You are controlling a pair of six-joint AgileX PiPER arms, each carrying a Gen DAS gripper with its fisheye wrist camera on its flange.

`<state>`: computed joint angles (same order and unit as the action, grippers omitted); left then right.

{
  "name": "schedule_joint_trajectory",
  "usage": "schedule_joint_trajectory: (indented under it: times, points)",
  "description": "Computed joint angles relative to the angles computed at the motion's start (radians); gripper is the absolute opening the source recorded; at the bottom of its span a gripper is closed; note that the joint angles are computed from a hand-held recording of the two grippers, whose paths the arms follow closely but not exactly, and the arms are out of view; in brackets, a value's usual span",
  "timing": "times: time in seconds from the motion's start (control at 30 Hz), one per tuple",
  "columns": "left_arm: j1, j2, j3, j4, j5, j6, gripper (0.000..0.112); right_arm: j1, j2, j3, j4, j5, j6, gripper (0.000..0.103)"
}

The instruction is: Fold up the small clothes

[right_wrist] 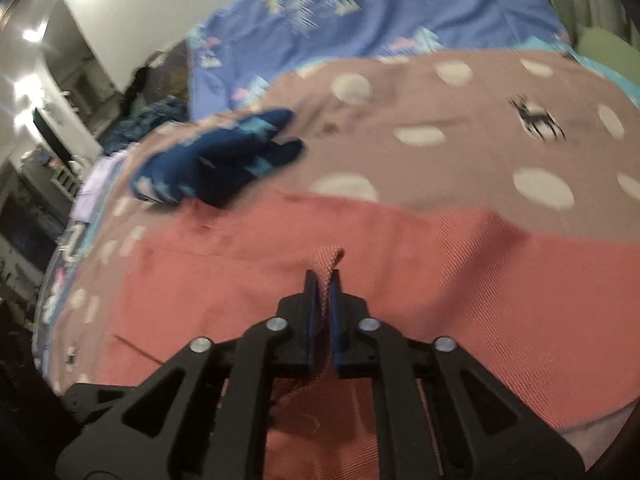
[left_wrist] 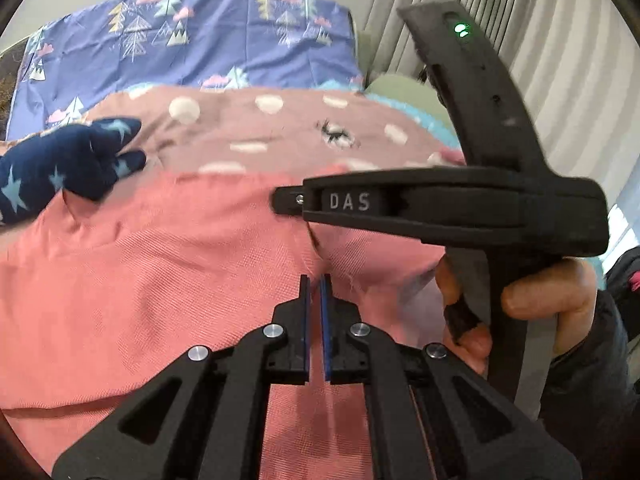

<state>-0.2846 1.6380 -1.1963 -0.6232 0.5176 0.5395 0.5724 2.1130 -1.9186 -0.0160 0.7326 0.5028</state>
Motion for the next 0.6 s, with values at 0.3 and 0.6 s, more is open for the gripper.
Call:
schedule_joint_trajectory:
  times: [0.3,0.6]
  points:
    - [0.239,-0.214,0.257,0.097,-0.084,0.035,0.049,0.022,-0.166,0.305,0.042,-0.201,-0.063,0.031]
    - [0.789,-0.069,0.186,-0.058,0.053,0.129,0.049,0.244,0.006,-0.047,-0.444,0.265,0.258,0.024]
